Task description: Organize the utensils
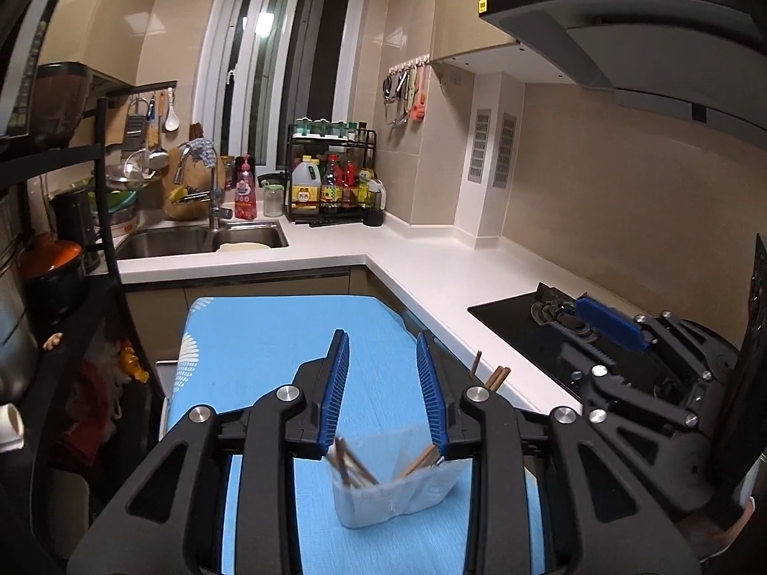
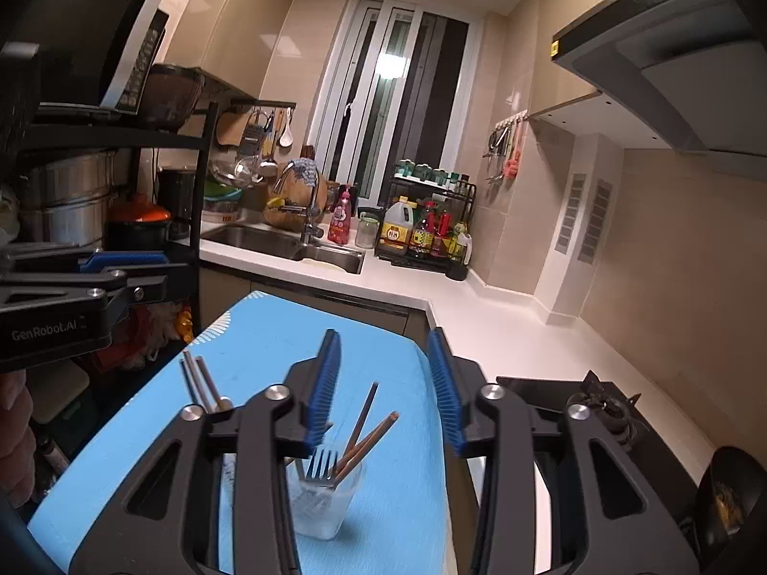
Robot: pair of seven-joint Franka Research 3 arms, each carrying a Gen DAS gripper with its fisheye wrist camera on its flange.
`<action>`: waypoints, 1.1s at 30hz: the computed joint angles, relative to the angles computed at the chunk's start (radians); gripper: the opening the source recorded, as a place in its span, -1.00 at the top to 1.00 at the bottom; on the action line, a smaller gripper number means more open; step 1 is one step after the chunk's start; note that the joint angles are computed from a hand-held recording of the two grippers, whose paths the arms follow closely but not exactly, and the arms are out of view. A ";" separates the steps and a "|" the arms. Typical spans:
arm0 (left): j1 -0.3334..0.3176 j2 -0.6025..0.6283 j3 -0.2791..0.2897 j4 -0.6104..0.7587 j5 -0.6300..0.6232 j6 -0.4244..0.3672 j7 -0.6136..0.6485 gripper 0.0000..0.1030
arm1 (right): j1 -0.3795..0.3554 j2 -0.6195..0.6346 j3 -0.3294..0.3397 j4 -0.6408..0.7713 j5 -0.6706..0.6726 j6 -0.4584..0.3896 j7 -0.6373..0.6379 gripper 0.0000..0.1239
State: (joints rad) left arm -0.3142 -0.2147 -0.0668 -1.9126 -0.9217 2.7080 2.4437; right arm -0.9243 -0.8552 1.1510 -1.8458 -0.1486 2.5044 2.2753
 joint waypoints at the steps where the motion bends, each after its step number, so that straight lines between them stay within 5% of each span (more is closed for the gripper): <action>1: 0.000 -0.026 0.005 -0.034 -0.017 0.009 0.009 0.34 | 0.026 -0.020 -0.015 -0.018 0.008 -0.006 0.017 0.09; 11: -0.063 -0.229 0.060 -0.392 -0.025 0.120 -0.020 -0.34 | 0.300 -0.120 -0.056 -0.214 0.065 -0.175 0.254 -0.55; 19: -0.085 -0.346 0.063 -0.603 0.113 0.207 -0.147 -0.78 | 0.474 -0.092 -0.063 -0.324 0.064 -0.271 0.404 -0.57; 33: -0.134 -0.519 0.092 -0.753 0.331 0.200 -0.318 -0.85 | 0.569 -0.033 -0.066 -0.261 -0.111 -0.394 0.503 -0.57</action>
State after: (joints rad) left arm -0.4479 -0.7334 0.0256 -2.6653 -0.5909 2.9079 2.1257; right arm -0.3553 -0.8880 1.0850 -2.1068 -0.2600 2.1100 2.7783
